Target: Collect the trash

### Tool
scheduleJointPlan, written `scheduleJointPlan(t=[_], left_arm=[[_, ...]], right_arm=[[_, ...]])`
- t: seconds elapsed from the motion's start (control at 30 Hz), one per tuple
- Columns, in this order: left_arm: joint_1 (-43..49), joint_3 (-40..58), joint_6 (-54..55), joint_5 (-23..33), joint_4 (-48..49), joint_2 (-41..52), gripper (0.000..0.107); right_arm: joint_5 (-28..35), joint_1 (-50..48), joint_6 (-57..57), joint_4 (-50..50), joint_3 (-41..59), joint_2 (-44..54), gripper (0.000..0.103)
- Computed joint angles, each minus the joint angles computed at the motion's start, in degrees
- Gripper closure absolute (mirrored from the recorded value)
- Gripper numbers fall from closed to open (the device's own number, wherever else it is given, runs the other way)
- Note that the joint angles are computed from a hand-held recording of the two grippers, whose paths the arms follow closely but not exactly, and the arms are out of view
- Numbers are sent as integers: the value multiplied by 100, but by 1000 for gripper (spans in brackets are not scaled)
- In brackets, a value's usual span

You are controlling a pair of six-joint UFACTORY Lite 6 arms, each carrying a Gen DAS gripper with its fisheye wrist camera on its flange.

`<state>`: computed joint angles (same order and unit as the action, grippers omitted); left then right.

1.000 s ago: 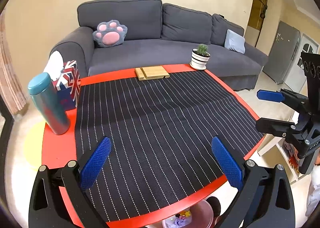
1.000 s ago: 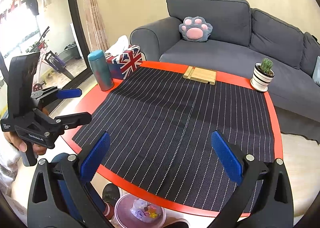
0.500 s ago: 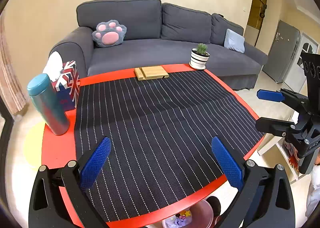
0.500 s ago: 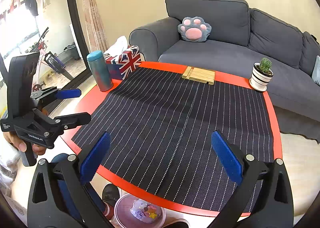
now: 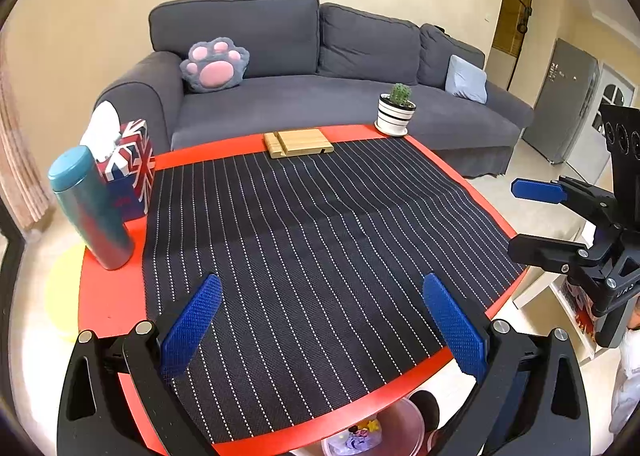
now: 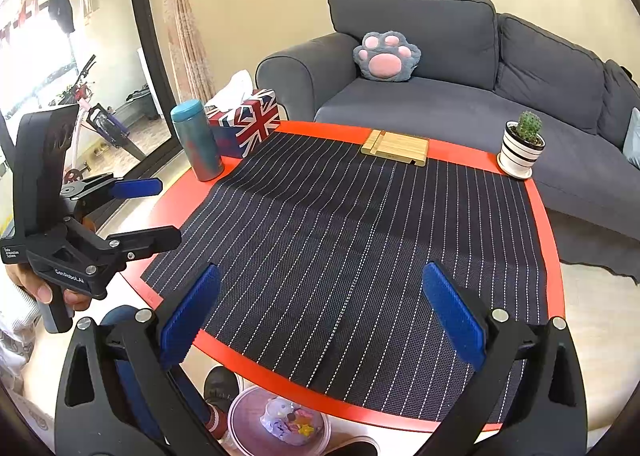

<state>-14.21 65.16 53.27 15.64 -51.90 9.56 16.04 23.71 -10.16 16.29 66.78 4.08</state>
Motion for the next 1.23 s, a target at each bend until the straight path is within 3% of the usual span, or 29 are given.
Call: scheduleJointPlan(t=[1.0, 1.23], left_arm=[[-25, 53, 70, 70, -90, 88, 10], [-66, 97, -359, -15, 306, 97, 10]], right_arm=[[-45, -56, -301, 293, -148, -29, 4], [-50, -47, -266, 276, -117, 12, 4]])
